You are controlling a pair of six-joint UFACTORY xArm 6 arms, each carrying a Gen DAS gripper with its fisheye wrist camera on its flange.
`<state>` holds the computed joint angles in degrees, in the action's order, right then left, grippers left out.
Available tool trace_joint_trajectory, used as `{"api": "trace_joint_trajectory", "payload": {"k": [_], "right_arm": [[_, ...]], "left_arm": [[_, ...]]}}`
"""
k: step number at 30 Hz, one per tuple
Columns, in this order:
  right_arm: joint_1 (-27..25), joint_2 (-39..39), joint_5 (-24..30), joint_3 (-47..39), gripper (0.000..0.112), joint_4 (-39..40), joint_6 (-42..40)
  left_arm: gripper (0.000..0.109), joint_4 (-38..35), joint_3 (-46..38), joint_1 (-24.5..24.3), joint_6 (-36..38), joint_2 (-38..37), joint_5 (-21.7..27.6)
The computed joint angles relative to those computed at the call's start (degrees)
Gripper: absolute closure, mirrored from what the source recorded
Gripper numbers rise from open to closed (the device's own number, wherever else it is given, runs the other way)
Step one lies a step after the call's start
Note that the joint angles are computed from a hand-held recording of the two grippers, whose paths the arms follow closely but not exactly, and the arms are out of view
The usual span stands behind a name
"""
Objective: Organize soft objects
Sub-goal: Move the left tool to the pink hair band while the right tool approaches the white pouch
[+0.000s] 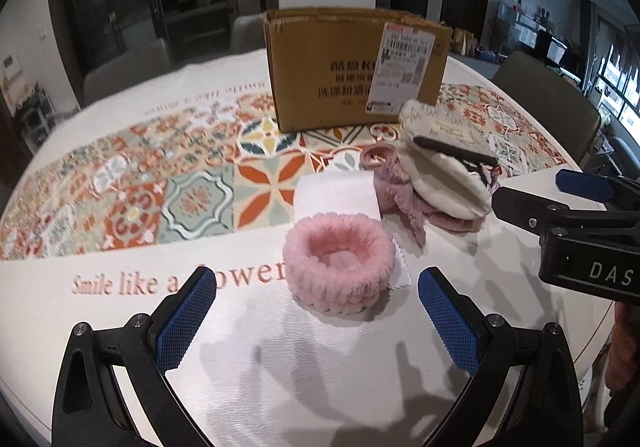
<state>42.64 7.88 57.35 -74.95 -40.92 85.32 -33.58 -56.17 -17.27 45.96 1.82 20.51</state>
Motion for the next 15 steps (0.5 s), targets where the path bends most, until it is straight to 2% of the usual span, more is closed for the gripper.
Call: {"api": "trace_joint_trajectory", "payload": {"k": [3, 9, 15], "right_arm": [[-1.34, 0.72, -2.39, 0.43, 0.023, 1.50, -2.09], [-4.42, 1.61, -9.60, 2.37, 0.033, 5.20, -7.41], [-6.45, 2.33, -13.51, 3.55, 0.040, 7.72, -11.06]], "left_arm": [[0.012, 0.91, -0.57, -0.39, -2.46, 1.52, -0.22], [0.013, 3.88, -1.44, -1.47, -6.99, 3.76, -1.78], [0.013, 5.47, -2.61, -2.24, -8.64, 5.80, -2.17]]}}
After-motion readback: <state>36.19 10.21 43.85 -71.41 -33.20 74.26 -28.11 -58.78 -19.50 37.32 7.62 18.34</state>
